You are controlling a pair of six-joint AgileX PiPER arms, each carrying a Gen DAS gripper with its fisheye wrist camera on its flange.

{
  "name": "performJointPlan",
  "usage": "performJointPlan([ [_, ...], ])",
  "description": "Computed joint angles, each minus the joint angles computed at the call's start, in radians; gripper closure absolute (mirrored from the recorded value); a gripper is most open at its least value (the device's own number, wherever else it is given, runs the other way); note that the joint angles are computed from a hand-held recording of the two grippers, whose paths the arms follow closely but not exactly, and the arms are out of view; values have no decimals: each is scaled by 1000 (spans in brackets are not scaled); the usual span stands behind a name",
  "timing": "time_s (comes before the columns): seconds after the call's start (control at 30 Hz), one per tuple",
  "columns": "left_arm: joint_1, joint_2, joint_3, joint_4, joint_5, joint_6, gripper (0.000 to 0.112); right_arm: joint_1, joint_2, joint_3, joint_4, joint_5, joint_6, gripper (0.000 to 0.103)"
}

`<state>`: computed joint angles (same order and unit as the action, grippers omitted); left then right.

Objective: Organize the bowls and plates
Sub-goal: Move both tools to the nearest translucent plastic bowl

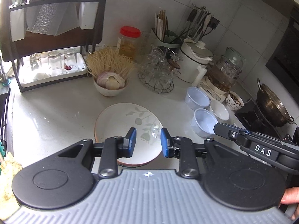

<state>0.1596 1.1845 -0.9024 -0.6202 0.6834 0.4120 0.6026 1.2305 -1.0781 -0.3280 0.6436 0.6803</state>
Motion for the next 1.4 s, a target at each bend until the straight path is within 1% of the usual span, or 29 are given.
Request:
performJointPlan([
  [0.07,-42,10,-4,28,-28,-37,81,-28,-3,5,19,-9,-21,84],
  [0.17,-131,41,-26,141,-94,-159,81,-92,4,11,76,-43,-78,84],
  [0.27,-197,100,-59,199,-144,-215,81,-170,15,20,165,-90,-175,84],
  [0.4,-279,219,-132,261,-205,-281,80,-298,61,3,332,-124,-375,84],
  [0.47,-319,285,-177,306,-237,-335,74,-373,92,-17,444,-121,-507,84],
  [0.53,-338,353,-229,289,-247,-338,65,-443,124,-36,538,-117,-633,84],
  [0.6,-363,433,-301,312,-254,-379,63,-498,155,-57,589,-108,-701,84],
  [0.67,-378,500,-371,323,-239,-402,63,-550,182,-73,643,-102,-762,84],
  [0.8,-428,621,-506,407,-219,-461,63,-634,232,-92,718,-94,-838,84],
  [0.87,-444,674,-572,430,-198,-482,63,-666,257,-102,730,-96,-852,84],
  [1.03,-477,813,-754,449,-115,-479,63,-736,323,-128,718,-95,-840,84],
  [1.13,-496,880,-837,476,-85,-502,63,-765,371,-151,693,-86,-821,84],
  [1.23,-500,957,-937,458,-26,-496,63,-786,421,-179,688,-68,-803,84],
  [1.33,-510,1038,-1048,478,38,-514,63,-799,477,-216,705,-44,-805,84],
  [1.37,-512,1062,-1081,480,57,-515,62,-801,492,-226,705,-40,-802,82],
  [1.4,-513,1085,-1113,479,75,-514,62,-804,508,-236,706,-37,-799,77],
])
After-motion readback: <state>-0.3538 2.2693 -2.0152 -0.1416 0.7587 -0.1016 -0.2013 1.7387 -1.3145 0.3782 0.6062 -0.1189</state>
